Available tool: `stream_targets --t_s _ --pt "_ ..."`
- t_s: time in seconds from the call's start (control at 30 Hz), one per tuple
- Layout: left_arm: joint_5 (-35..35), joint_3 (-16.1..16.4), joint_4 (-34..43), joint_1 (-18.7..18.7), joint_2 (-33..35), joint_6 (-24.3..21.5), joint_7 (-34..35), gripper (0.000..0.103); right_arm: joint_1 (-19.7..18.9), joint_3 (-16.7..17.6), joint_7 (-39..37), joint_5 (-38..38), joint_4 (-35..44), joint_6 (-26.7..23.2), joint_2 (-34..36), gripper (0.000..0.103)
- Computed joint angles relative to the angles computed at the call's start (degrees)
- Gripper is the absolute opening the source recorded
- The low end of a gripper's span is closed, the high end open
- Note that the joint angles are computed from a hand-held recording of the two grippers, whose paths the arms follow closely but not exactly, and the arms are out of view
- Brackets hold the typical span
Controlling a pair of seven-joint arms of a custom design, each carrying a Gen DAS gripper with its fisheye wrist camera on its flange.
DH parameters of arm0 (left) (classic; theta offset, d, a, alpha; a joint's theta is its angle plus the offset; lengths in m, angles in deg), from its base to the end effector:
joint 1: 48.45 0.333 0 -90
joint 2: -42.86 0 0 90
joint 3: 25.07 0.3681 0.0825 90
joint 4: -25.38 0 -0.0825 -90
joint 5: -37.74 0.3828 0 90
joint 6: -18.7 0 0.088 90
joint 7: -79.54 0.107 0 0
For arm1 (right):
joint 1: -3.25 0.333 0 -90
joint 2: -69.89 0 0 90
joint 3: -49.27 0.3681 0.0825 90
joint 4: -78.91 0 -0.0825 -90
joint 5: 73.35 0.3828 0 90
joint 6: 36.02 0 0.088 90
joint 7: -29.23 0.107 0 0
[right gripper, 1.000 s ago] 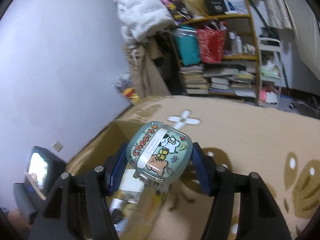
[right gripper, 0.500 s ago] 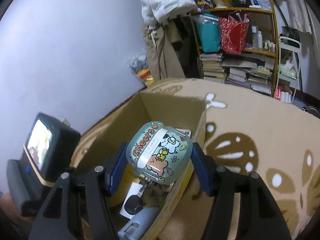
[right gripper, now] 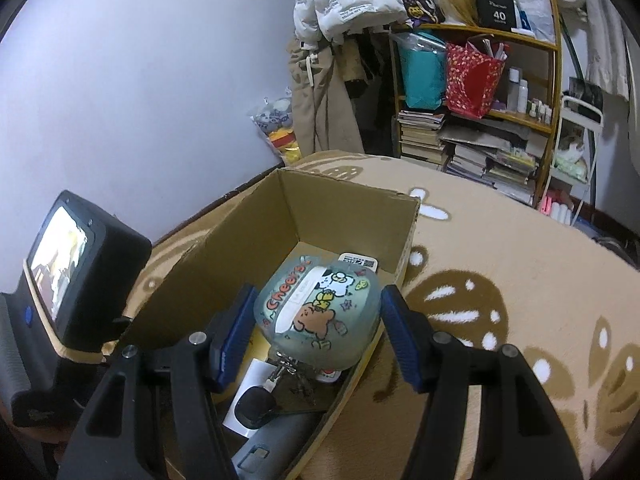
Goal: Organize rigid objects
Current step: 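Open the right tool to drop the tin into the box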
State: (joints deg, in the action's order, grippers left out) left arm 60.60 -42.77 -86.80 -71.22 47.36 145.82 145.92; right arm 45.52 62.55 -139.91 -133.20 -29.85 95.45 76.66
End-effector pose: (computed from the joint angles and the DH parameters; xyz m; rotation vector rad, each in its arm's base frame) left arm 0.4651 -0.3741 0.5102 -1.4182 2.4010 -0.1550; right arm 0.3740 0.5005 0.5308 -1.5207 1.8224 -0.7084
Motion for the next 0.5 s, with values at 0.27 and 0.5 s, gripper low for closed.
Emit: stream_targets --t_s 0.27,0.5 --pt "0.16 -0.05 0.01 -0.05 -0.1 -0.15 0.02 0.022 0.31 0.57 -1.0 3.08 0.25 -4.14 -1.0 0.071" --pt "-0.27 -0.03 -0.09 -0.01 -0.51 -0.05 -0.07 0.022 0.41 1.49 0.23 6.9 -0.65 -8.03 -2.51 0.084"
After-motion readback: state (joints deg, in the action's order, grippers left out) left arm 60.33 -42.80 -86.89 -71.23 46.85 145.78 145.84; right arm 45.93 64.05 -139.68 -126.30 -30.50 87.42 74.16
